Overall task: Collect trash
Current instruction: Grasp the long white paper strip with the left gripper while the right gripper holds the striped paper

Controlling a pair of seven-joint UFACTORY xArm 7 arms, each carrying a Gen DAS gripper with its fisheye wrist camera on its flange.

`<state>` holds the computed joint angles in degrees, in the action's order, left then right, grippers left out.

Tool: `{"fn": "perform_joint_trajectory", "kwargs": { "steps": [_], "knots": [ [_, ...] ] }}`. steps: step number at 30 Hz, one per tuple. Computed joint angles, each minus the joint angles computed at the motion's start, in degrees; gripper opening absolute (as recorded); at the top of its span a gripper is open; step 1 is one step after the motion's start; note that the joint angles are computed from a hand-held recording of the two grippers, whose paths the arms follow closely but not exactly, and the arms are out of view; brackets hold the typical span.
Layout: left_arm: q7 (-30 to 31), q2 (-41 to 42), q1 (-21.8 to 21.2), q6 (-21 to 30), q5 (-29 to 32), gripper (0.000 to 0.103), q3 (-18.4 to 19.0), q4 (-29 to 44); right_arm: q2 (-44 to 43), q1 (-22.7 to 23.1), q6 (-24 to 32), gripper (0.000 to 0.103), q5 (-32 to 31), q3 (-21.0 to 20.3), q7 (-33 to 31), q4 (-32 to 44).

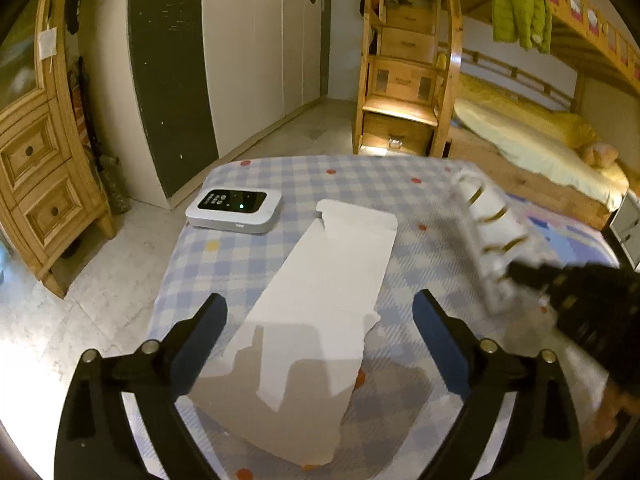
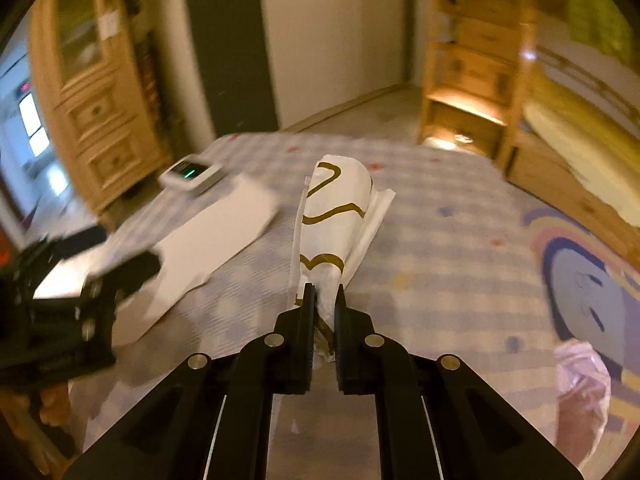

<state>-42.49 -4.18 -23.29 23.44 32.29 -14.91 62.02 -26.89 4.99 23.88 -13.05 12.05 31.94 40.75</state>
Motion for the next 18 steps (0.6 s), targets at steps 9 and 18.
{"fn": "perform_joint_trajectory", "kwargs": {
  "steps": [9,18],
  "knots": [
    [13.3,1.5,-0.4,3.4,-9.9,0.096,1.8,0.5,-2.0,0.0,-0.5,0.009,3.9,-3.3,-2.1,-1.0],
    [21.1,3.5,-1.4,7.8,-17.8,0.096,2.1,2.4,-1.3,-0.1,-1.3,0.009,4.7,-2.4,-2.6,-0.9]
  ]
}}
